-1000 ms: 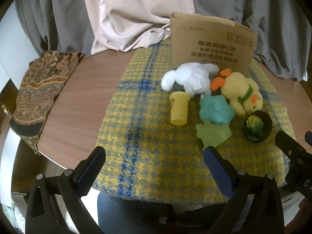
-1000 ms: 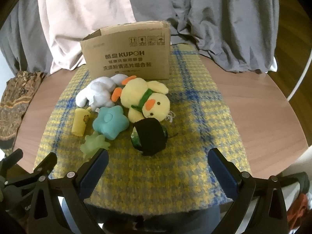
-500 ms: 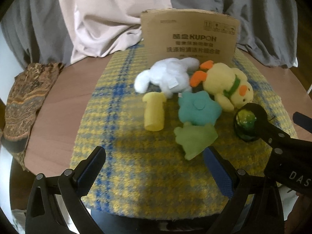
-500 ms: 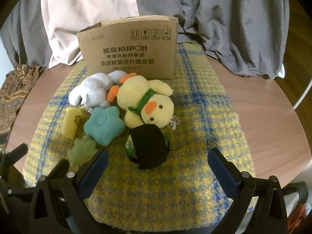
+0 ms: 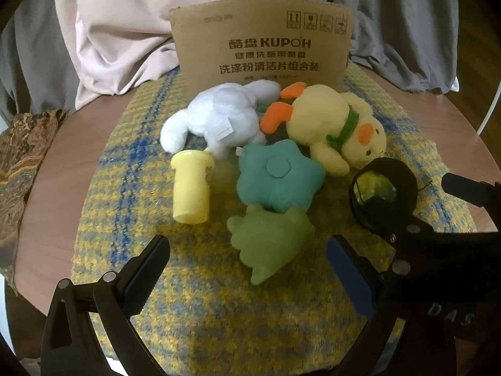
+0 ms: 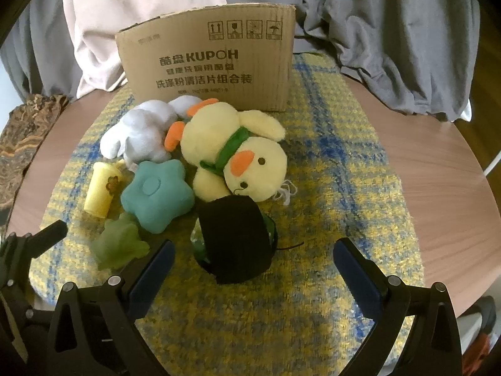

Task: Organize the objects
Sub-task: 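Grasp the black-green ball with the right tool while the left tool grasps the green frog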

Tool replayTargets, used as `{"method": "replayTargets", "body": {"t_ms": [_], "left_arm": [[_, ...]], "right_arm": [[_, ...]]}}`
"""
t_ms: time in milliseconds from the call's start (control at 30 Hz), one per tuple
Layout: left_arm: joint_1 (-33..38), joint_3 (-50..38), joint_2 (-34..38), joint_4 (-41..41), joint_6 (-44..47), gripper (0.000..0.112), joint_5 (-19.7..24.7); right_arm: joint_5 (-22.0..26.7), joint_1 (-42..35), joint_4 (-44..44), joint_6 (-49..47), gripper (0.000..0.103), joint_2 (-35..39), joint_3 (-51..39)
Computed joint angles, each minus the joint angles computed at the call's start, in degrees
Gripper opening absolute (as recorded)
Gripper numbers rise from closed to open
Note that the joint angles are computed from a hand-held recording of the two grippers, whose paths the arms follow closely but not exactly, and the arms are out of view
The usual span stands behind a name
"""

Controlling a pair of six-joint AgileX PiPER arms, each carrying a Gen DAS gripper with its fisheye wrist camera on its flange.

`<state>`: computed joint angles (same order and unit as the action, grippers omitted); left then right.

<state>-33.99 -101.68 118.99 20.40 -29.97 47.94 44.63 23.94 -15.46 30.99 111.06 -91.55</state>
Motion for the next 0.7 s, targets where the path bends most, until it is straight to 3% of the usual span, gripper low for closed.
{"method": "replayTargets", "body": {"t_ms": [133, 300, 367, 433, 500, 533, 700], "left_arm": [[0.3, -2.8, 2.4, -1.2, 0.9, 0.101, 0.9], [0.4, -5.4, 4.6, -2.1, 0.9, 0.081, 2.2], [0.7, -6.0, 5.1, -3.2, 1.7, 0.079, 2.3], [0.7, -6.3, 5.2, -3.1, 1.6, 0.077, 2.4], [0.6, -6.4, 5.2, -3.6, 2.2, 0.064, 2.1], [0.3, -6.6, 5.3, -3.1, 2.0, 0.064, 2.3], [-0.4, -5.8, 4.7, -2.0, 1.5, 0.063, 2.2]], "right_arm": [[0.8, -0.6, 0.2, -0.4, 0.101, 1.3, -1.5], [0.9, -1.8, 4.3, -3.5, 0.094, 2.8, -2.7], [0.4, -2.3, 6.8, -5.4, 0.089, 3.3, -3.1], [0.3, -2.3, 8.3, -6.8, 0.077, 3.7, -3.6], [0.0, -1.9, 9.1, -8.1, 0.066, 3.9, -4.0], [-0.2, -1.7, 9.3, -8.5, 0.062, 3.8, -4.0], [-0.3, -1.1, 8.7, -7.9, 0.061, 3.2, -3.4]]}}
